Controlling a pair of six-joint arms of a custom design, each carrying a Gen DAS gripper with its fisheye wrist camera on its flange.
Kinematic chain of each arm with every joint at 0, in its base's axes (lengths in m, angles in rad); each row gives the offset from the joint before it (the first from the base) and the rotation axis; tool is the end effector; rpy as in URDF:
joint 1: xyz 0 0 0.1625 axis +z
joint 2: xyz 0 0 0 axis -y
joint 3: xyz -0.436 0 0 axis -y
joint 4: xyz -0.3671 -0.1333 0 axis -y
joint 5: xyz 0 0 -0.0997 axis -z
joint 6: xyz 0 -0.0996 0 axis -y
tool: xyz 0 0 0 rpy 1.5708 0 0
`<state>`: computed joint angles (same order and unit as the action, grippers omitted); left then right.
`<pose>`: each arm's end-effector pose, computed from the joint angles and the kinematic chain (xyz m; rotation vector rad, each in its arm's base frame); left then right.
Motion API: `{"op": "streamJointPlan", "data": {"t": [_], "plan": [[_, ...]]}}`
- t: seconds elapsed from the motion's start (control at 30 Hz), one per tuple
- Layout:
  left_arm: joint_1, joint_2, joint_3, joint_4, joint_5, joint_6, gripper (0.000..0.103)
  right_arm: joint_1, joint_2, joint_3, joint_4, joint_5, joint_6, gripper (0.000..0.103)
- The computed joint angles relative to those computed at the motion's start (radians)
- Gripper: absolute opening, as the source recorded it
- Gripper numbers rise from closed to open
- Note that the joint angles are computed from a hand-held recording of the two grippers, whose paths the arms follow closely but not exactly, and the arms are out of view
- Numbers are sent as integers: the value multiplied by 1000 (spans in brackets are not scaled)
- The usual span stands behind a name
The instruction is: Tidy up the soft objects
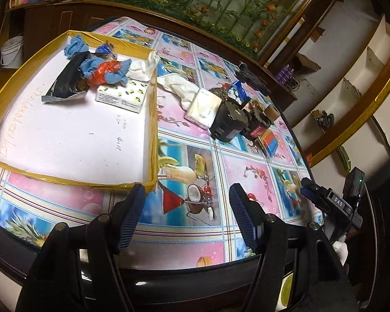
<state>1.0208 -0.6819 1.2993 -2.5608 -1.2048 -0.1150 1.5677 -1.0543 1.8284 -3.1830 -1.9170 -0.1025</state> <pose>-0.2556 -0.7401 0.1745 0.5162 2.7950 -0.6777 0.0976 -0.6144 0.2964 -0.0715 -2.5518 1.1086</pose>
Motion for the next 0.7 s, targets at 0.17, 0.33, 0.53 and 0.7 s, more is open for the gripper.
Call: {"op": "streamJointPlan", "data": {"t": [0.17, 0.33, 0.53, 0.7], "plan": [[-9, 13, -6, 9, -2, 13, 66, 10, 41, -45, -9, 7, -23, 84], [-6, 14, 2, -2, -18, 44, 66, 31, 84, -115, 18, -11, -46, 84], [11, 14, -3, -7, -69, 57, 66, 109, 179, -338, 262, 32, -88, 84], [29, -5, 15, -30, -113, 72, 66, 164, 341, -677, 602, 71, -103, 85]]}}
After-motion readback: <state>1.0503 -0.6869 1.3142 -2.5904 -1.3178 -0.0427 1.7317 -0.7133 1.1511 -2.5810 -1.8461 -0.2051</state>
